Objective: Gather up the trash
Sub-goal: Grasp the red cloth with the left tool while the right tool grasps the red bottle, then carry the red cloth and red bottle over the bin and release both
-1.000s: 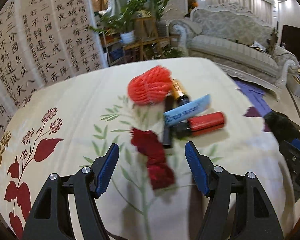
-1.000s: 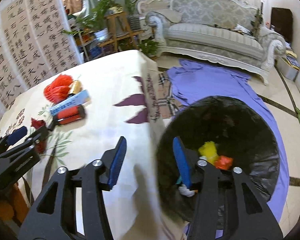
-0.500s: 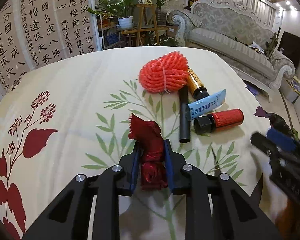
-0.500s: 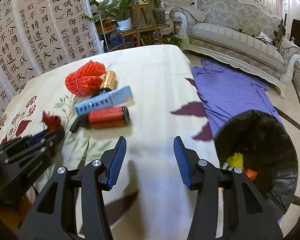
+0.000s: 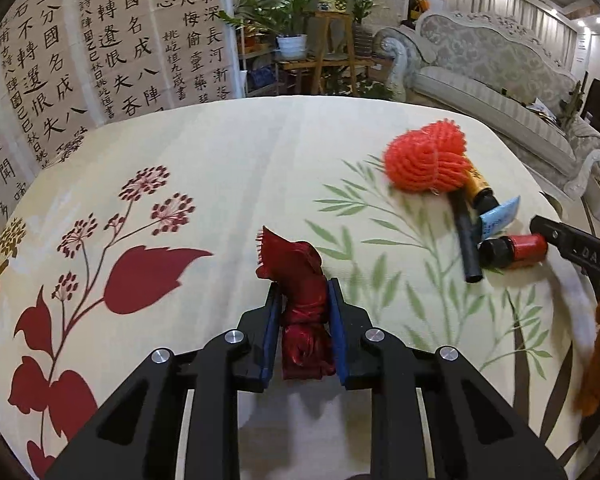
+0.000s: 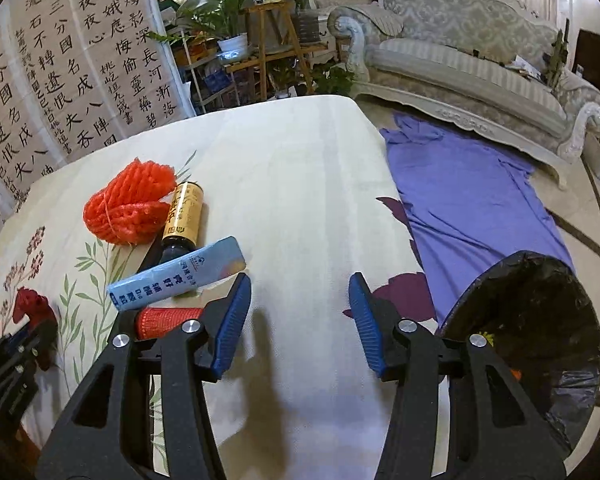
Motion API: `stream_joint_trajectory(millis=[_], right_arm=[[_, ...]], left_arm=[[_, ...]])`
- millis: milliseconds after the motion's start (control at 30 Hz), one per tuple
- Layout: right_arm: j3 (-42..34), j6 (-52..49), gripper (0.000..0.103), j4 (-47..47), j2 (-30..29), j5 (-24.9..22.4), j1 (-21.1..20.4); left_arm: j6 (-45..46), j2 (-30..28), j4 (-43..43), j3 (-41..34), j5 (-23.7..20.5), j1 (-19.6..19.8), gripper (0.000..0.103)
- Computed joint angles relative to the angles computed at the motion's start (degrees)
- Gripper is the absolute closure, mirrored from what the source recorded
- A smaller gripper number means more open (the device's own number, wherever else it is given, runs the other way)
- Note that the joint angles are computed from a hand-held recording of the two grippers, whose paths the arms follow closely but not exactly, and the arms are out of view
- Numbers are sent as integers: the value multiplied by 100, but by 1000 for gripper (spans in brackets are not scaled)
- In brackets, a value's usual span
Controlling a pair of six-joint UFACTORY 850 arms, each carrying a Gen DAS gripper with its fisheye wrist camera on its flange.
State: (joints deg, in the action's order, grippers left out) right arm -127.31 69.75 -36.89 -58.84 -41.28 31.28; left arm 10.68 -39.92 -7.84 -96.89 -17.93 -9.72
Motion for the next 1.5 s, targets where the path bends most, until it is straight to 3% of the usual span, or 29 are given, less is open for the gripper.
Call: stream_joint_trajectory(millis=[400, 600, 900, 1167, 1333, 1500], right_arm=[[386, -194, 49, -98, 223, 3, 353], [501, 208, 49, -364, 345, 115, 377], [-189, -535, 51, -24, -36, 256, 435], [-1166, -1469, 69, 819, -641, -101, 428], [-1156, -1340, 80, 626, -658, -168, 465], [-859, -1201, 80, 524, -491, -69, 469]], left_arm=[[-221, 11, 214, 4, 46, 154, 79], [-301, 70, 319, 104, 111, 221, 79], [-205, 71, 154, 123, 108, 284, 79], [-107, 55, 37, 111, 96, 294, 79], [-198, 67, 174, 156, 170, 277, 79], [-108, 79, 53, 178, 177, 273, 79]])
